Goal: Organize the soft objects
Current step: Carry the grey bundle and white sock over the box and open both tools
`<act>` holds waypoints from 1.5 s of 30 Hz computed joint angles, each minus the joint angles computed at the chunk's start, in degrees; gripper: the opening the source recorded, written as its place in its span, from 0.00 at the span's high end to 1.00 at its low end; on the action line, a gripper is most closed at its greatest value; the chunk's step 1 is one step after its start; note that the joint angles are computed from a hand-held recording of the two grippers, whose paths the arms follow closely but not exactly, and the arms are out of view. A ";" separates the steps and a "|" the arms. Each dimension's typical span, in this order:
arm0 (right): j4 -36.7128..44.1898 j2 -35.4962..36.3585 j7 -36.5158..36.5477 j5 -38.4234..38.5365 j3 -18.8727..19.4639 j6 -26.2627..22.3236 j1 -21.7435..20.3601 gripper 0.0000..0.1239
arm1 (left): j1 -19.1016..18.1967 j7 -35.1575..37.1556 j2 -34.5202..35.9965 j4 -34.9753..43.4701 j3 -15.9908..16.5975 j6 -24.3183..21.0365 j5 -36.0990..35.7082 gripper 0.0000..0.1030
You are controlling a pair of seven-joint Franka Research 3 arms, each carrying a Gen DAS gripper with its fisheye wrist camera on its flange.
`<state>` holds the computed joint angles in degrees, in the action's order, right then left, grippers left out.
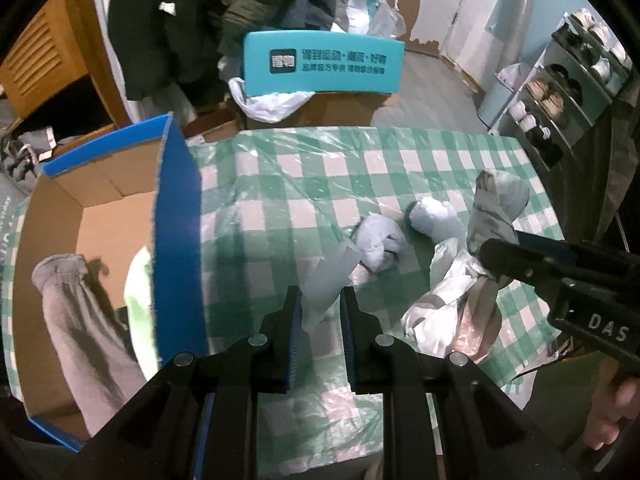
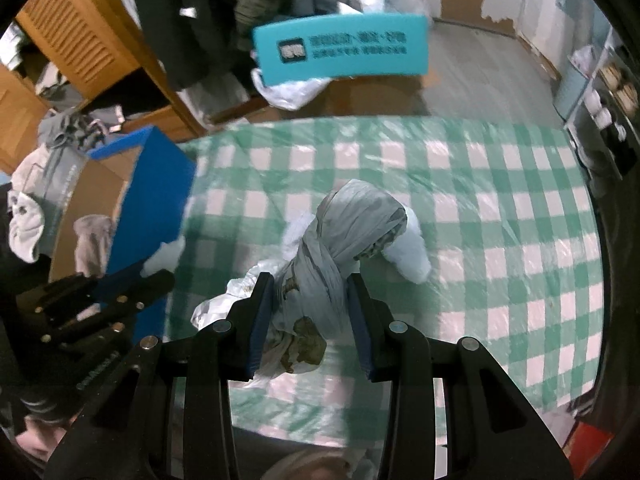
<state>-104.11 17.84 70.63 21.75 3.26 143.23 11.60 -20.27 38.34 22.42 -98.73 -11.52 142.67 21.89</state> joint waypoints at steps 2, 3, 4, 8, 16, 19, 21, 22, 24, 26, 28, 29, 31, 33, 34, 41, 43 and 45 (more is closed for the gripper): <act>-0.04 -0.41 -0.47 0.41 0.40 0.19 0.17 0.71 | 0.07 -0.73 -1.13 -1.21 0.32 0.19 0.37 0.82; 0.00 -0.61 -0.71 0.63 0.63 0.35 0.33 0.71 | -0.08 -1.43 -1.66 -1.64 0.60 -0.23 0.94 0.82; -0.03 -0.81 -0.97 0.88 0.79 0.49 0.45 0.71 | -0.21 -2.12 -2.11 -1.97 0.84 -0.76 1.57 0.82; 0.19 -1.33 -1.36 1.37 1.23 0.82 1.20 0.71 | 0.90 -3.57 -4.63 -5.18 0.73 0.62 1.92 0.82; 1.46 -1.23 -1.80 1.49 1.94 0.99 2.90 0.71 | 2.81 -6.47 -9.56 -10.84 0.73 2.42 3.16 0.82; 2.26 -0.83 -1.73 1.21 2.12 0.62 3.52 0.71 | 3.41 -7.58 -11.35 -12.79 0.69 2.86 3.80 0.82; 2.69 -0.54 -1.67 1.04 2.24 0.49 3.91 0.71 | 3.73 -8.61 -12.41 -13.83 0.76 2.82 4.64 0.82; 3.08 -0.28 -1.47 0.83 2.30 0.36 4.20 0.71 | 3.92 -9.01 -12.76 -14.19 0.74 2.81 4.91 0.82; 3.69 0.06 -1.10 0.47 2.35 0.16 4.64 0.71 | 4.52 -9.41 -13.55 -15.20 0.66 3.13 4.76 0.82; 4.30 0.41 -0.79 0.26 2.53 0.00 5.08 0.71 | 5.13 -9.60 -14.23 -16.20 0.57 3.59 4.24 0.82; 4.89 0.73 -0.71 0.20 2.77 -0.17 5.46 0.71 | 5.59 -9.94 -14.92 -17.16 0.59 3.77 4.25 0.82; 5.29 0.97 -0.74 0.13 2.91 -0.26 5.68 0.71 | 5.78 -10.13 -15.24 -17.60 0.57 3.93 4.28 0.82; 5.98 1.43 -0.76 -0.13 3.12 -0.45 6.18 0.71 | 6.24 -10.66 -16.27 -18.95 0.64 4.44 4.48 0.82; 6.84 2.00 -0.58 -0.64 3.35 -0.75 6.90 0.71 | 6.77 -11.11 -17.24 -20.23 0.71 4.74 4.54 0.82; 6.98 2.07 -0.58 -0.73 3.40 -0.83 7.08 0.71 | 7.05 -11.19 -17.63 -20.76 0.71 4.97 4.36 0.82; 9.62 4.00 -0.05 -2.35 4.00 -1.82 9.28 0.71 | 9.12 -12.29 -21.07 -25.22 0.95 6.34 3.56 0.82; 10.46 4.55 0.10 -2.86 4.11 -2.21 9.89 0.71 | 9.57 -12.82 -21.82 -26.10 0.93 6.32 3.84 0.82; 11.30 5.11 0.38 -3.58 4.17 -2.40 10.63 0.71 | 10.04 -13.23 -22.55 -27.04 0.95 6.33 4.06 0.82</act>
